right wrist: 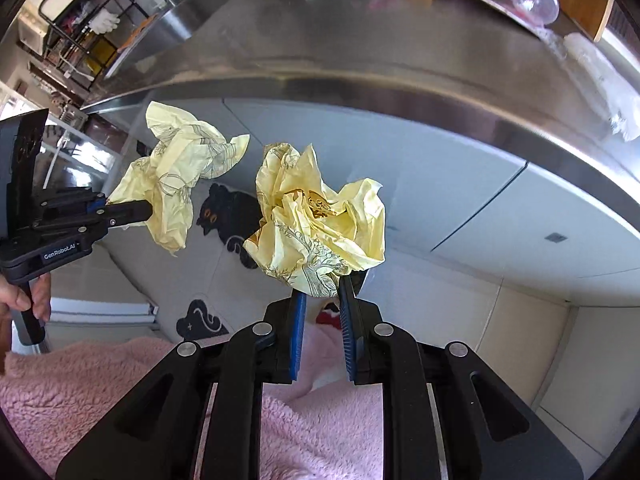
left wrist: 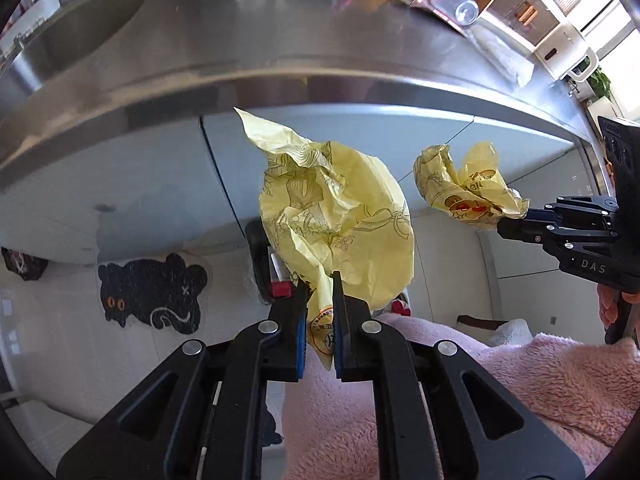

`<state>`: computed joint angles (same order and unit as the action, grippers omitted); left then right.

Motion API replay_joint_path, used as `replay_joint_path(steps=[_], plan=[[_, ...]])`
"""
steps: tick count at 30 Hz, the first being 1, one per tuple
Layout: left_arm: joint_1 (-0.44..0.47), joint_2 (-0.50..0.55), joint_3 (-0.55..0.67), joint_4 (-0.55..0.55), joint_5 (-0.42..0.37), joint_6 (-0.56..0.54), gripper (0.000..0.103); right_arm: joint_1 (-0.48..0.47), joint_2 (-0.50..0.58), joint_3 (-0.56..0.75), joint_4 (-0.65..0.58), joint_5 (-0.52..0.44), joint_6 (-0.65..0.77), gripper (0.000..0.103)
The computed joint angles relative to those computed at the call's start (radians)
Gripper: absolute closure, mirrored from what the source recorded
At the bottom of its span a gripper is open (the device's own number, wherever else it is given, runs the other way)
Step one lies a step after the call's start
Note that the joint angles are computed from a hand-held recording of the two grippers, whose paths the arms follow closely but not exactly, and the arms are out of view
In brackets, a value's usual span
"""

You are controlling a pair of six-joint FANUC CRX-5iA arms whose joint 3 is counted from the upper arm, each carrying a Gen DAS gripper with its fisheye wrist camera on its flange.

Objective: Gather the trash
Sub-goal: 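Lower both yellow papers over the black bin and open both tools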

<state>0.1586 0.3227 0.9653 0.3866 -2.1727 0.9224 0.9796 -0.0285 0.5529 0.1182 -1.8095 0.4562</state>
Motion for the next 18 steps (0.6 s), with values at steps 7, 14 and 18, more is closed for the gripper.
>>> replay_joint_path(steps=[7, 14, 18], plan=[[-0.021, -0.089, -0.286, -0.128, 0.107, -0.072, 0.094, -0.057, -0.004, -0.158, -0.083, 0.104, -0.032, 0.085], [-0.061, -0.105, -0.463, -0.217, 0.214, -0.101, 0.094, -0.111, 0.013, -0.294, -0.163, 0.227, -0.078, 0.085], [-0.082, -0.089, -0.519, -0.237, 0.254, -0.095, 0.094, -0.153, 0.029, -0.357, -0.241, 0.286, -0.094, 0.085]])
